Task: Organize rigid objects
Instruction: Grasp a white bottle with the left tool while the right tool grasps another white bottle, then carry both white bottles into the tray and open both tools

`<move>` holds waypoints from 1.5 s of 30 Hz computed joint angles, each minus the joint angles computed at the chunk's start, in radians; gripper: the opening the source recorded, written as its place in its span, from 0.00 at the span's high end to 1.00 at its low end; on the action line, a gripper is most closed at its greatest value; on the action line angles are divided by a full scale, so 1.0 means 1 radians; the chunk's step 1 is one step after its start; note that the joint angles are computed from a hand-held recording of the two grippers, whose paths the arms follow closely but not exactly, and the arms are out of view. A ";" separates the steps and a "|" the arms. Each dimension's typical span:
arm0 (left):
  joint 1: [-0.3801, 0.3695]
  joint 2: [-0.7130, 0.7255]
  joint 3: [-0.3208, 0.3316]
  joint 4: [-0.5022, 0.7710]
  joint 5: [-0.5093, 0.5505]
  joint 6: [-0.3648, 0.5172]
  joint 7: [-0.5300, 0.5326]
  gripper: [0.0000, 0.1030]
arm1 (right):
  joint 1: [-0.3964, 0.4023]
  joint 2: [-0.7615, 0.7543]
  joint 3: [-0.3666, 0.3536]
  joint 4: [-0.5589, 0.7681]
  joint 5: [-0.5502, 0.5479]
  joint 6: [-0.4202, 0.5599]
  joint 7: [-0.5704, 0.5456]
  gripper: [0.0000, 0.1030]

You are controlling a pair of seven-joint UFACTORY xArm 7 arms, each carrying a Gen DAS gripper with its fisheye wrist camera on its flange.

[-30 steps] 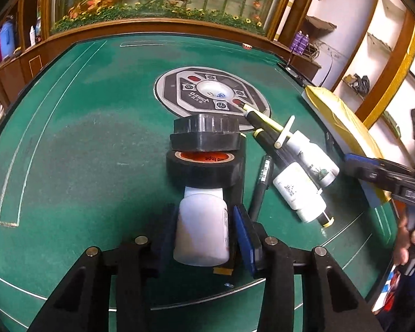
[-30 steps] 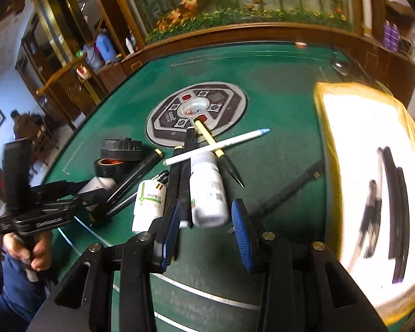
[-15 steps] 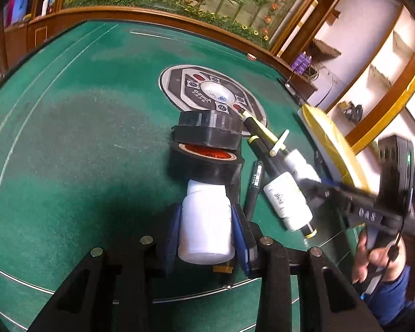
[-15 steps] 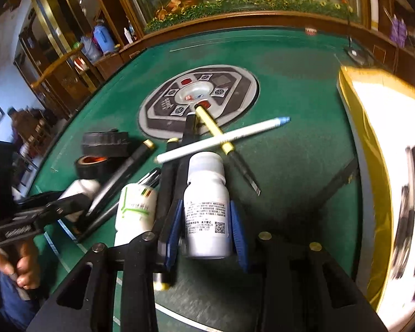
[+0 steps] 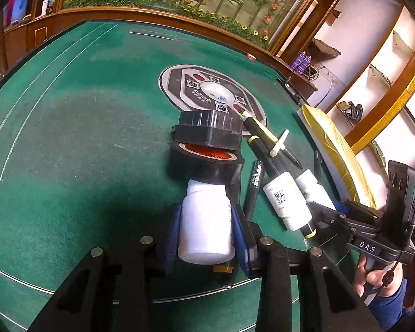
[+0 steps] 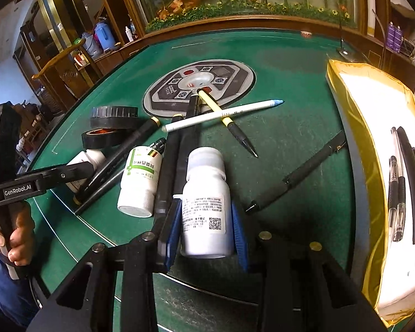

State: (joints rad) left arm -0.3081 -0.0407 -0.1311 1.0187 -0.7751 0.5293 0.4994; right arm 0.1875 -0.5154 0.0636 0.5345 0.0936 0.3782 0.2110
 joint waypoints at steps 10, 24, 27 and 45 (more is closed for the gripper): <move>-0.004 -0.044 0.005 -0.045 -0.053 -0.026 0.028 0.64 | 0.023 -0.036 -0.030 -0.024 0.034 0.007 0.020 0.68; -0.061 -0.072 0.030 -0.073 -0.114 -0.047 0.096 0.64 | 0.239 -0.097 -0.266 -0.079 0.378 -0.055 -0.290 0.68; -0.052 -0.060 0.022 -0.063 -0.090 -0.019 0.078 0.64 | 0.262 -0.078 -0.303 -0.057 0.439 -0.015 -0.361 0.68; -0.038 -0.048 0.006 -0.060 -0.044 -0.012 0.043 0.63 | 0.134 -0.027 -0.196 0.018 0.458 0.134 -0.512 0.67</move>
State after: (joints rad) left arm -0.3459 -0.0888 -0.1250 0.9589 -0.8196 0.5178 0.5422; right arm 0.3214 -0.5427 -0.1320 0.5529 0.5517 0.5118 -0.3009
